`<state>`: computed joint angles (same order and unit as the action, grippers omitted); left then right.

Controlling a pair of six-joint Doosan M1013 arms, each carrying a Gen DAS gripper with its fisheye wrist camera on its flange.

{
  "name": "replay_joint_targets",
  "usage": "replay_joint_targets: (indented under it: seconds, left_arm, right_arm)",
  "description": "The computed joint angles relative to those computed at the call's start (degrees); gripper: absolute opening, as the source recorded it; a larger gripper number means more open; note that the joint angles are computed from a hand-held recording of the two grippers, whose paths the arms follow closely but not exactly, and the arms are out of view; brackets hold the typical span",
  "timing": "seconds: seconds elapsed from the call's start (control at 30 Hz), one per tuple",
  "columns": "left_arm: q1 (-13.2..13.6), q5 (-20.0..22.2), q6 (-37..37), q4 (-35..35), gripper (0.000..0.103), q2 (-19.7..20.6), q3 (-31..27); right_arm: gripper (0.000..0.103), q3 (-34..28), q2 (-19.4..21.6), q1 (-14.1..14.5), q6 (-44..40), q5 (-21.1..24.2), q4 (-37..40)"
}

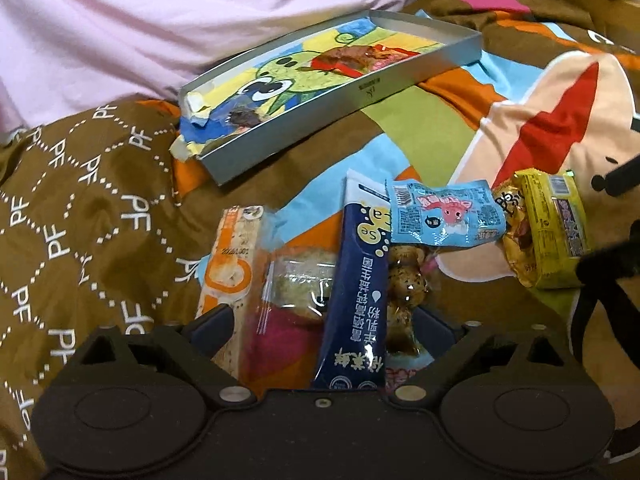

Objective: Organize snacks
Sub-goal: 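Grasp the blue calcium tube with the left gripper while the right gripper grasps the yellow wafer pack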

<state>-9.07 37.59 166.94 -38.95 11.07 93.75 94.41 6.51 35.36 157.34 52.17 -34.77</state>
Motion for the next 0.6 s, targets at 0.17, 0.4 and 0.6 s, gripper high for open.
replay_joint_targets:
  seconds: [0.17,0.4,0.6]
  left_arm:
    - [-0.31,-1.45,6.64,-3.29,0.087,-0.17,1.01]
    - [-0.93,-2.53,11.98,-5.37,0.073,0.06,1.62]
    - [-1.00,-2.58,18.53,-9.99,0.056,-0.02,2.32]
  right_arm:
    - [0.086,-0.71,0.85,-0.90,1.89,1.10,1.19]
    - [0.081,-1.29,1.89,-1.61,3.76,1.67,1.21]
    - [0.079,-1.90,2.59,-1.86,3.21,1.06,0.27]
